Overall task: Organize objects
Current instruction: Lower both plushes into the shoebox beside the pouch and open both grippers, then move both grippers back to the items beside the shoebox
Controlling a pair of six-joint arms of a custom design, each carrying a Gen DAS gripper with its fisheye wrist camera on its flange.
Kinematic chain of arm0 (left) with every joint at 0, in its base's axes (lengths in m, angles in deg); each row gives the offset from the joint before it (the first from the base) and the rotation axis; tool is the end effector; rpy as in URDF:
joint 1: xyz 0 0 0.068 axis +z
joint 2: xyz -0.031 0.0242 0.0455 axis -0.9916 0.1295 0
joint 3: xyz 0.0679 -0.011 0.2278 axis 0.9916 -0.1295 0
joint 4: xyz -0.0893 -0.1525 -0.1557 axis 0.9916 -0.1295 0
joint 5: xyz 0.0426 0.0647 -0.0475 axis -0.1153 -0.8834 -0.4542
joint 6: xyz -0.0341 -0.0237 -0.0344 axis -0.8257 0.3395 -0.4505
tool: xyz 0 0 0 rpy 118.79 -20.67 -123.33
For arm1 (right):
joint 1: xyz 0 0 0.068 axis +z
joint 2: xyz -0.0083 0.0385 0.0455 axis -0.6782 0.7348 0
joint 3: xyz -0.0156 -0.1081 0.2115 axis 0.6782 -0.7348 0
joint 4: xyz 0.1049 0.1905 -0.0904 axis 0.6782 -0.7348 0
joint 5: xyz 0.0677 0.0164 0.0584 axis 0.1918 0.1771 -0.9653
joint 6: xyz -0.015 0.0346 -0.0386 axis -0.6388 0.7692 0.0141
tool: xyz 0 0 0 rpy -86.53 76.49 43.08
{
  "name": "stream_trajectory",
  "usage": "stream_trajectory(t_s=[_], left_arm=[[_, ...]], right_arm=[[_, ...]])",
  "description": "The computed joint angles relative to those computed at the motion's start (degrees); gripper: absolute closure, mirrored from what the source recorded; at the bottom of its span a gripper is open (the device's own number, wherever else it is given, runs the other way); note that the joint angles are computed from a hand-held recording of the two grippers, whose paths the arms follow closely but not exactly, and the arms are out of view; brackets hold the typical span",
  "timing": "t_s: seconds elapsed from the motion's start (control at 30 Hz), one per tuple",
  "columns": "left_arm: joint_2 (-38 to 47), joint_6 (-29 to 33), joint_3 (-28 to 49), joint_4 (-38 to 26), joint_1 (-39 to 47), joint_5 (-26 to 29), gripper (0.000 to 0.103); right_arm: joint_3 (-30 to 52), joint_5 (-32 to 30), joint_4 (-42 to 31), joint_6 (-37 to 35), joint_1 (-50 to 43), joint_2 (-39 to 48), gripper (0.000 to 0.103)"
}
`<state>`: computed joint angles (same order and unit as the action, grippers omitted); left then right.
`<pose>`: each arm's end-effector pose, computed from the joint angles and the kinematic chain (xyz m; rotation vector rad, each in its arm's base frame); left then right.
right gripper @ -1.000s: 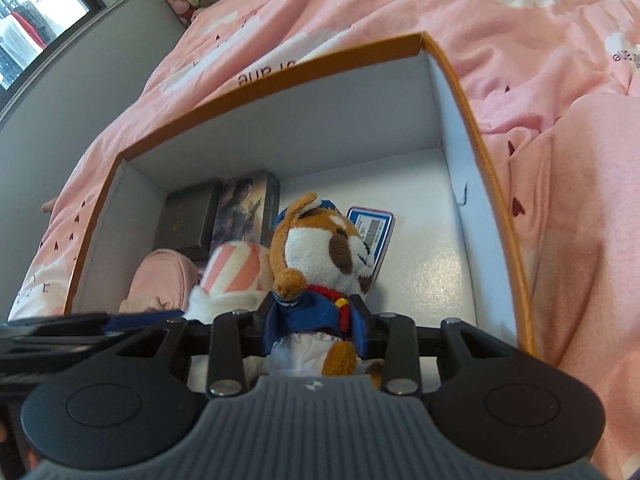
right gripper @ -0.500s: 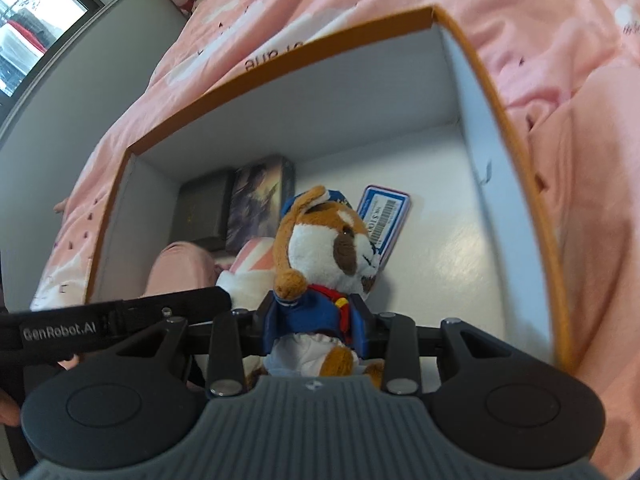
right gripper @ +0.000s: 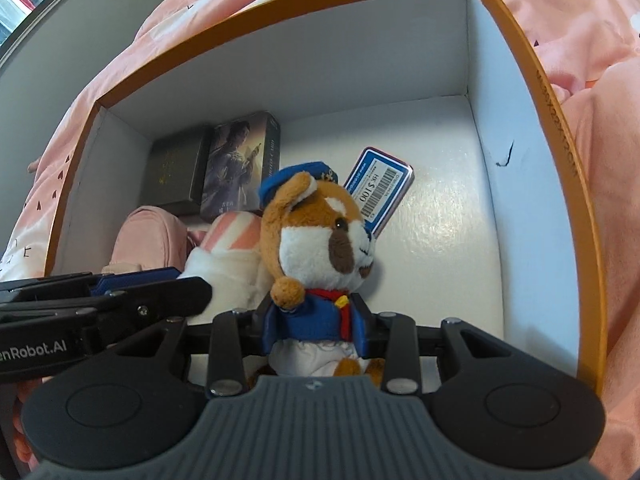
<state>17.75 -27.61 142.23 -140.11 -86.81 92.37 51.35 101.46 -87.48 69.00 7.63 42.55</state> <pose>0.3261 -0.0435 0.1832 0.8005 2.6294 -0.7402 0.2409 0.2765 0.1717 0.5497 2.6159 0.3780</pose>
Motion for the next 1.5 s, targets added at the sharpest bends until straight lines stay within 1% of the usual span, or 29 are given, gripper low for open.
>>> stream_trajectory(t_s=[0.2, 0.23, 0.3, 0.37, 0.43, 0.5, 0.57, 0.67, 0.8, 0.87, 0.9, 0.97, 1.03, 1.13, 1.17, 1.23, 1.3, 1.43, 1.5], left_arm=[[-1.51, 0.27, -0.79, 0.36, 0.72, 0.86, 0.057], [-1.71, 0.32, -0.88, 0.41, 0.7, 0.94, 0.056], [-1.8, 0.64, -0.95, 0.22, 0.86, 1.47, 0.051], [-2.55, 0.58, -1.77, 0.67, 0.97, 2.18, 0.044], [-3.89, 0.75, -3.03, 1.4, 1.38, 3.05, 0.041], [-5.55, 0.87, -4.2, 2.01, 2.01, 4.32, 0.041], [-7.53, 1.36, -5.2, 2.16, 2.84, 5.95, 0.04], [-11.04, 3.59, -6.37, 0.52, 4.33, 8.4, 0.04], [-16.0, 8.38, -7.9, -3.82, 7.1, 12.53, 0.04], [-18.08, 10.9, -8.71, -6.55, 8.53, 14.29, 0.04], [-19.39, 11.41, -9.68, -7.27, 9.27, 14.97, 0.04], [-22.0, 11.75, -12.2, -7.97, 10.15, 15.6, 0.036], [-23.54, 13.69, -14.25, -9.89, 10.42, 15.89, 0.036], [-24.37, 17.24, -17.0, -12.9, 9.91, 14.08, 0.035], [-24.67, 17.38, -17.98, -13.1, 9.36, 12.61, 0.035], [-24.98, 16.5, -19.49, -12.72, 7.28, 7.9, 0.035], [-24.92, 17.48, -20.61, -13.32, 5.86, 4.57, 0.035], [-25.38, 22.79, -21.69, -17.08, 5.36, 3.74, 0.037], [-26.72, 24.17, -22.68, -17.38, 5.11, 2.68, 0.037]], right_arm=[[-1.64, 0.87, 0.54, -0.52, 0.34, -1.82, 0.061], [-1.66, 1.49, 0.23, -0.67, 0.53, -2.06, 0.059], [-1.69, 2.42, -0.2, -0.54, 0.93, -2.36, 0.052], [-2.3, 3.26, -0.13, -0.54, 1.25, -3.05, 0.047], [-2.5, 4.18, -0.37, -0.43, 1.75, -3.73, 0.045], [-2.79, 5.24, -0.13, -0.38, 2.29, -4.57, 0.041], [-3.0, 7.08, -1.01, -0.2, 3.46, -6.29, 0.04], [-1.92, 11.13, -3.15, -0.02, 5.71, -7.87, 0.04], [0.78, 18.18, -8.81, 1.97, 10.14, -9.7, 0.039], [2.21, 21.53, -12.54, 4.12, 12.87, -10.41, 0.038], [2.98, 23.02, -14.47, 5.59, 14.18, -10.48, 0.038], [4.5, 25.56, -19.28, 9.41, 16.96, -10.67, 0.038], [6.37, 28.04, -25.25, 14.49, 20.14, -10.38, 0.037], [7.94, 28.99, -31.8, 21.43, 24.4, -9.83, 0.036], [7.95, 28.54, -32.98, 23.35, 25.68, -9.78, 0.035], [7.56, 27.19, -34.28, 26.69, 28.06, -9.65, 0.033], [7.72, 25.41, -35.12, 29.05, 30.05, -8.58, 0.033], [8.44, 22.31, -36.93, 33.61, 33.56, -6.2, 0.033], [8.66, 21.01, -37.24, 34.98, 34.93, -5.19, 0.033]])
